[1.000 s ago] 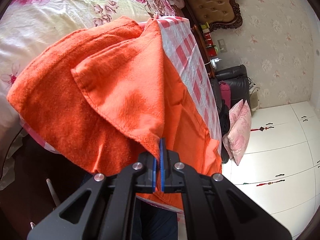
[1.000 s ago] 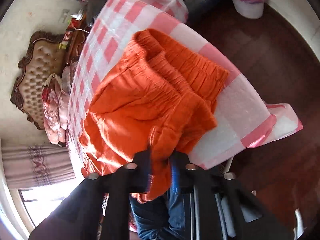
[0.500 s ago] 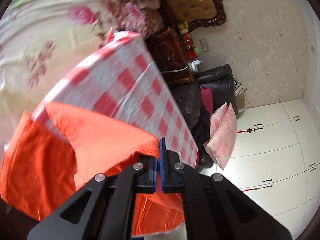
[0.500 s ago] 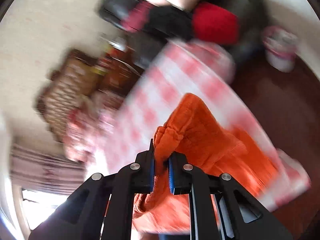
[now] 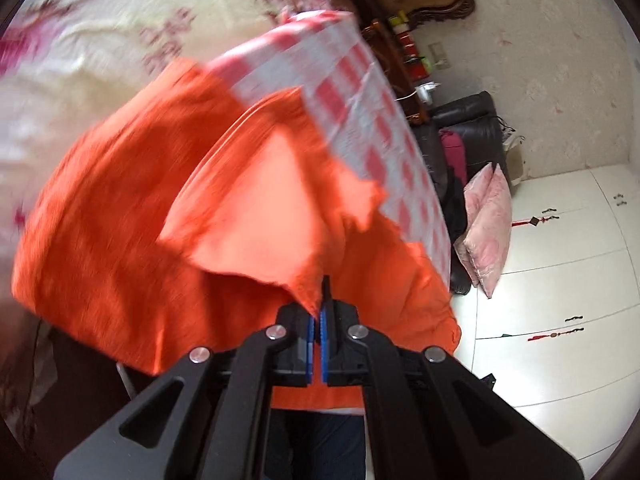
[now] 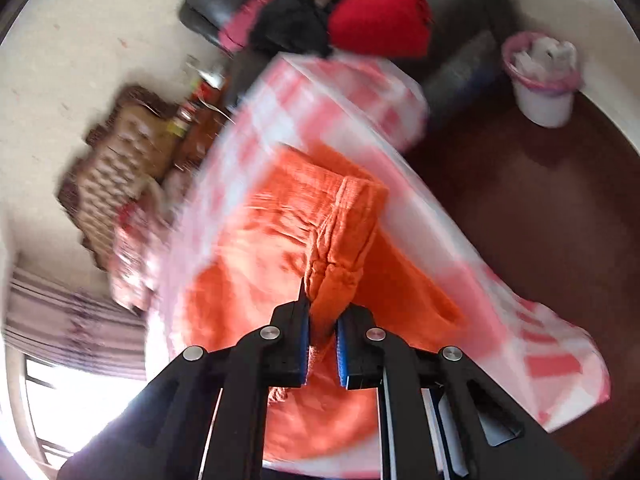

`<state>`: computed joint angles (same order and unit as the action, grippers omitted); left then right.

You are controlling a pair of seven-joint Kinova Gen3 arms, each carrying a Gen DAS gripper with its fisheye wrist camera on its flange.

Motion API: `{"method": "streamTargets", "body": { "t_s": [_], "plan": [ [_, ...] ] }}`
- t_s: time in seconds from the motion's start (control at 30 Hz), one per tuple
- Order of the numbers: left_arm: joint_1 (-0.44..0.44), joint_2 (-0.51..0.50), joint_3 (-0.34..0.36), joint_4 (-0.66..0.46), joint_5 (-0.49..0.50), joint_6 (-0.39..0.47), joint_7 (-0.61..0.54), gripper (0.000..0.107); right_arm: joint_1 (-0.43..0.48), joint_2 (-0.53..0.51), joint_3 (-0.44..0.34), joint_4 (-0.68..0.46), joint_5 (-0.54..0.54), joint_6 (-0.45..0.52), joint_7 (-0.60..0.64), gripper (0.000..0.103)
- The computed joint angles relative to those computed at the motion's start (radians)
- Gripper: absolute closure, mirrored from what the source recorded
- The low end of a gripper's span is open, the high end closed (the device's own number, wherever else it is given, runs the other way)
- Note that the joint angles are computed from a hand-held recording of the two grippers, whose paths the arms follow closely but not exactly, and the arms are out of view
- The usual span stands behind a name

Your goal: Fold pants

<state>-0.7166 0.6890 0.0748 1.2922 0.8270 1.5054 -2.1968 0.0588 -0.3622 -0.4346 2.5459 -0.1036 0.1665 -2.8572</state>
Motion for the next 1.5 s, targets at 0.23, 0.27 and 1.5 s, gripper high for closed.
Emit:
{"method": "streamTargets", "body": {
  "t_s": [0.23,0.27,1.5],
  "plan": [
    [-0.093,-0.076,-0.011,0.129,0.069,0.009,-0.130,0.106,0.015,-0.184,-0.100,-0.009,0.002,0.102,-0.097,0.092],
    [-0.094,-0.083,-0.020,0.139,0.071,0.009,-0.145,0.106,0.008,-0.201,-0.101,-0.020,-0.001,0.142,-0.094,0.092],
    [-0.101,-0.119,-0.113,0.207,0.104,-0.154,-0.106,0.067,-0.008,0.174,-0.530,-0.274,0.527,0.746,-0.683,0.093]
  ]
}}
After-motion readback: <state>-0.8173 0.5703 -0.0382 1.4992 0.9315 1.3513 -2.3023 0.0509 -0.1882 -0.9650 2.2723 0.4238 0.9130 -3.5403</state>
